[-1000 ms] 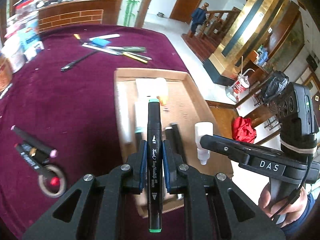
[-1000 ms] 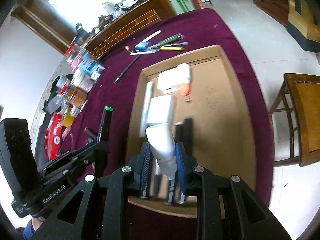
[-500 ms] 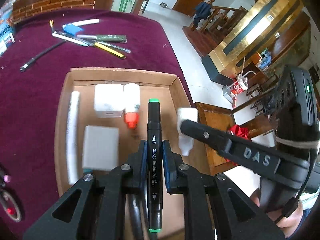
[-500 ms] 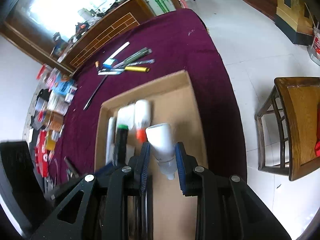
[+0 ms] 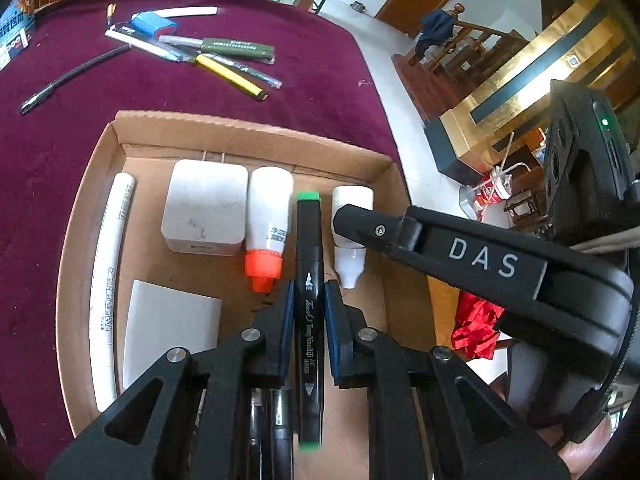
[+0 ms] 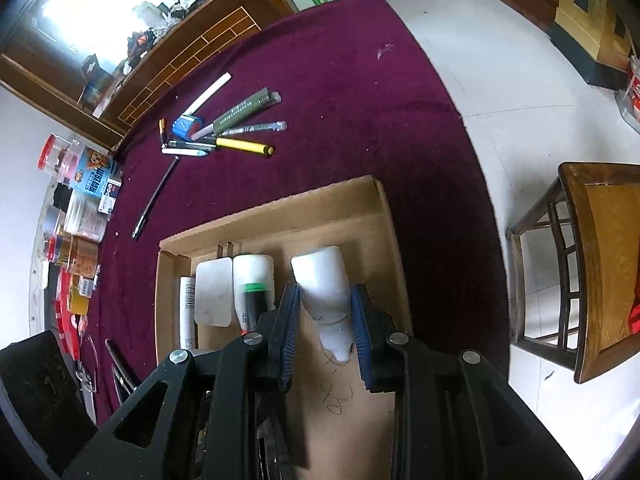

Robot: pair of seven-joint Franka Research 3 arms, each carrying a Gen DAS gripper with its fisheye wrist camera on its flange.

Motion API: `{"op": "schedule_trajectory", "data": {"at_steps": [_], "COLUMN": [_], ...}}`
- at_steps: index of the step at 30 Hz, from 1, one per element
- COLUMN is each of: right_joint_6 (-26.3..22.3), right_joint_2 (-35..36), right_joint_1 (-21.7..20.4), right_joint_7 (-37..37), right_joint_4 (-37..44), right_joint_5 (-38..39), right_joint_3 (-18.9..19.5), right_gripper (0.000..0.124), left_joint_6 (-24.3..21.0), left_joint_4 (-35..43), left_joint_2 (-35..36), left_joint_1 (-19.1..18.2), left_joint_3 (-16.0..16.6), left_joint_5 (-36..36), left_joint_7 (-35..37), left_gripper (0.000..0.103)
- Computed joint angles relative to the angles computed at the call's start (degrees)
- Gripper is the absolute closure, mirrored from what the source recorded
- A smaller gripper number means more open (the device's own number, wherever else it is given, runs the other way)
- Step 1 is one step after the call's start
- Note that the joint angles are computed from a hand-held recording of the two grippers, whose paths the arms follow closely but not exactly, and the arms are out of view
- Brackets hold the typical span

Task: Organize rigid objects
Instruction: 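Lower the marker and bottle into the tray and open both tools, then move both open tools back toward the items on the table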

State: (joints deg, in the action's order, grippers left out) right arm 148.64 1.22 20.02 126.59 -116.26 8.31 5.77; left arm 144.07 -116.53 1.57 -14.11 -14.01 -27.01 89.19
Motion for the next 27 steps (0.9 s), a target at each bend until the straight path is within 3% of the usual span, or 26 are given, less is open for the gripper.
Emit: {"op": "schedule_trajectory", "data": {"at_steps": [14, 17, 21, 27], "right_joint_6": [-0.7, -0.4, 1.1, 4.8], "right_joint_2": [-0.3, -1.7, -4.2, -7.0], "right_joint_1": [-0.1, -0.1, 0.1, 1.3], "right_joint_7": [-0.2, 0.8, 2.2, 1.4], "right_joint_4": [0.2, -0.7, -2.5, -4.8], "right_joint_5": [-1.0, -1.9, -3.9, -0.6], "right_joint_3": [-0.2, 0.0, 0.9, 2.5], "right_gripper": [0.1, 0.1, 0.099, 0.099], "left_joint_6": [-1.4, -2.6, -3.1, -2.7], "left_joint_4": [-1.5, -1.4, -2.5, -6.4], "left_joint_2": [-0.8, -0.9, -2.9, -8.6], "left_joint_1": [0.3, 0.4, 0.6, 0.1], "left_joint_3": [0.2, 0.5, 1.1, 3.5], "left_joint_5": [-2.4, -3.0, -5.3, -9.6], "left_joint_7": [1.7, 1.8, 3.3, 7.1], "left_gripper": [0.09, 0.085, 0.084, 0.084]}}
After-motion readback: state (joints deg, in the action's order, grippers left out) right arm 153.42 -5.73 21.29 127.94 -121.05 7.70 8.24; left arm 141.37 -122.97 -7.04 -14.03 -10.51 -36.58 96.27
